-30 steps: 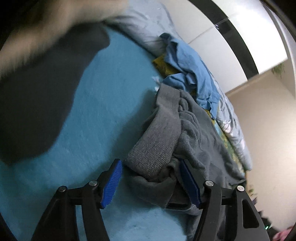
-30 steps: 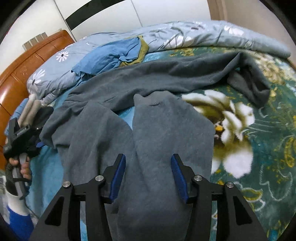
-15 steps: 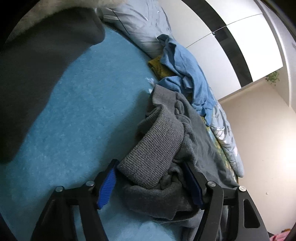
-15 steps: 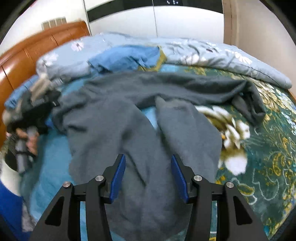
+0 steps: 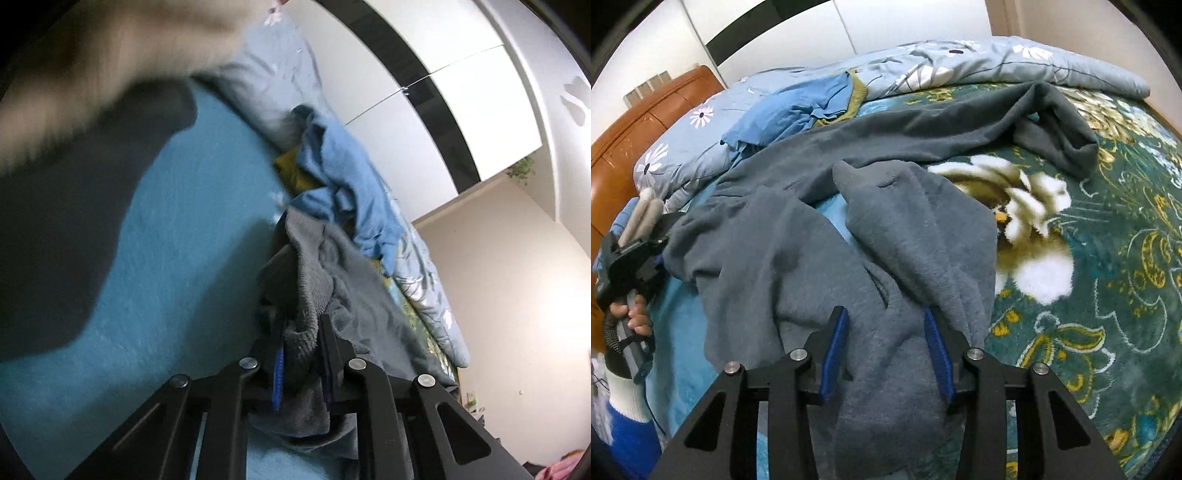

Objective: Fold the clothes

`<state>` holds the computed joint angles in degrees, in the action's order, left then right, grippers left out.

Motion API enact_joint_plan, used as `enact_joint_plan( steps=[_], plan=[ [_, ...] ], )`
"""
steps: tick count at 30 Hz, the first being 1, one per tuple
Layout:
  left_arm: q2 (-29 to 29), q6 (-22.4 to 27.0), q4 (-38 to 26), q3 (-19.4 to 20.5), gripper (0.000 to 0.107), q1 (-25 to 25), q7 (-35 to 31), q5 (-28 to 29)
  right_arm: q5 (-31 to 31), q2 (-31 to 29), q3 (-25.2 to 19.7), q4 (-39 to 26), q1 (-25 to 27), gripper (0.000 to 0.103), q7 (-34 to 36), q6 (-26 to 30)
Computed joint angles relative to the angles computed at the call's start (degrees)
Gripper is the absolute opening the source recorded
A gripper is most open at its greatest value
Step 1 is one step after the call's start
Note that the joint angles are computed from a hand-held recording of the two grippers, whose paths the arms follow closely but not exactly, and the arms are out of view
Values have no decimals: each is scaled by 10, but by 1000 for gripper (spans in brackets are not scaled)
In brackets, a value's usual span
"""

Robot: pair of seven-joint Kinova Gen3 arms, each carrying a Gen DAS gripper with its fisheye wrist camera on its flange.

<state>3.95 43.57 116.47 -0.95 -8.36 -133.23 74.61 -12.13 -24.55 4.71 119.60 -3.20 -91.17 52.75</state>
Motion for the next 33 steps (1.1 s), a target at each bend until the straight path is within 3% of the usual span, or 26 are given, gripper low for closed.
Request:
enact_joint_plan(
  steps=[3,7,10,13,16,20,23,26,29,31,33],
  plan=[
    [-16,4,5,-6,16,-5,-13,4,-11,-4,11,2,1,40,-4,-3],
    [-37,14,19,-24,15,-18,-29,25,-44,-4,54,6,4,22,4,5],
    [-50,14,21,-32,8,-23,-31,17,-25,3,25,-2,17,14,-7,16],
    [-57,22,20,-40,8,-27,-27,6,-17,9,8,-11,8,7,-6,21],
    [-59,28,18,-42,8,-28,-16,-10,-73,7,67,-25,-17,6,41,20],
    [-67,27,20,-40,8,-23,-6,-25,-98,-39,106,-67,11,5,52,-10],
    [-67,30,19,-41,8,-20,1,-32,-69,-90,102,-77,51,5,21,-37],
    [-62,32,15,-40,9,-18,11,-40,-18,-123,99,-71,96,5,-13,-20],
    [-58,27,11,-36,9,-15,27,-53,32,-99,89,-57,107,6,-40,40],
    [-57,22,9,-33,11,-12,39,-63,37,-82,99,-43,99,6,-38,65],
    [-61,15,1,-28,12,-7,53,-83,52,-78,80,-42,101,8,-46,68]
  ],
)
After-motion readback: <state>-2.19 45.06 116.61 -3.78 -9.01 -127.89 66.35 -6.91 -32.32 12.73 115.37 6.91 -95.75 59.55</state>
